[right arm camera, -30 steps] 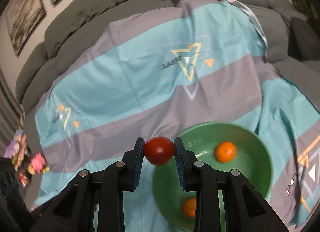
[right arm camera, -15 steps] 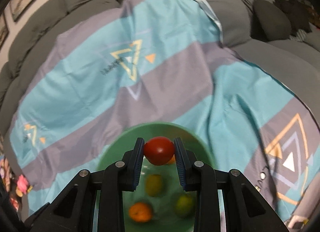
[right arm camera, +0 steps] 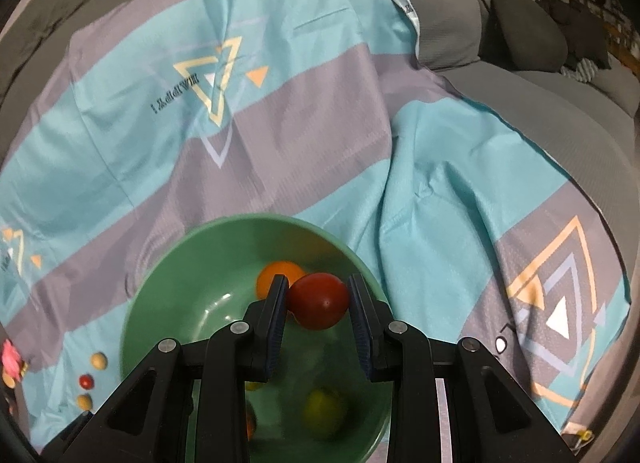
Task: Organize fruits
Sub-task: 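Open both tools to drop the cherry tomatoes into the bowl, then move the right tool back to the tomatoes and grasp a red one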
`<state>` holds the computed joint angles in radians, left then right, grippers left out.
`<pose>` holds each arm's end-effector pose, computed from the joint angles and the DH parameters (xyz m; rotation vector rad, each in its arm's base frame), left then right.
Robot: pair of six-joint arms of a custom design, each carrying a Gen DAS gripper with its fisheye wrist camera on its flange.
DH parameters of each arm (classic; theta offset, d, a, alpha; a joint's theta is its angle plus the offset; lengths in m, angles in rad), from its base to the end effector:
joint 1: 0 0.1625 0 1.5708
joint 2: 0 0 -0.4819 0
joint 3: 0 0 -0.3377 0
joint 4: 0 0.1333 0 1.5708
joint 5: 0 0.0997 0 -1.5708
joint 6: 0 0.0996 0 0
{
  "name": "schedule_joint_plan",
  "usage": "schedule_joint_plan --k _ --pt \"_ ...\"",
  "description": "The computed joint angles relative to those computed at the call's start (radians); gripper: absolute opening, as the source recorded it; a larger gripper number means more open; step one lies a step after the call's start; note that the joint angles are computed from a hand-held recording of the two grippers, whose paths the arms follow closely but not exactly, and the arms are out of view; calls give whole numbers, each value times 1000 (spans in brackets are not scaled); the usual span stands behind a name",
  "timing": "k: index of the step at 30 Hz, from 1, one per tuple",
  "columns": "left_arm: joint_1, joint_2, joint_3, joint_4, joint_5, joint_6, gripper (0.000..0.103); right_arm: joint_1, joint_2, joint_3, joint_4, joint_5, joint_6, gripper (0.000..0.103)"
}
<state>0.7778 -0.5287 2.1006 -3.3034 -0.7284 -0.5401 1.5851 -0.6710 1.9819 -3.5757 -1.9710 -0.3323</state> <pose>-0.2282 -0.5162 0.0184 0.2209 2.4368 -0.8321 0.1031 -0.5981 0.1290 0.2531 -2.5200 0.8208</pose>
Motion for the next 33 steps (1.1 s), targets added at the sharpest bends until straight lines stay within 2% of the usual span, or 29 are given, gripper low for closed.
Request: schedule_joint_plan --k 8,10,13,14,21,25,30,33 --pt "3 -4 9 -37 -31 -2 27 0 -2 -2 14 6 7 32" --pt "-4 -9 18 -53 -30 4 35 -4 -8 3 17 28 10 32" --pt "-26 -15 48 -107 -10 22 46 -1 -14 14 -1 41 6 48" --pt "-31 -20 56 -115 -7 24 49 0 -17 20 -9 47 4 50" --pt "-67 -88 158 -184 28 -3 53 20 -34 62 -69 96 -16 51" --pt "-87 -163 265 -201 94 -78 56 41 -34 81 -94 132 -41 51" --pt "-99 -292 401 -93 192 -267 56 83 -24 106 -91 198 -90 51" --pt "-96 -375 475 -33 220 -369 56 126 0 113 -58 233 -139 51"
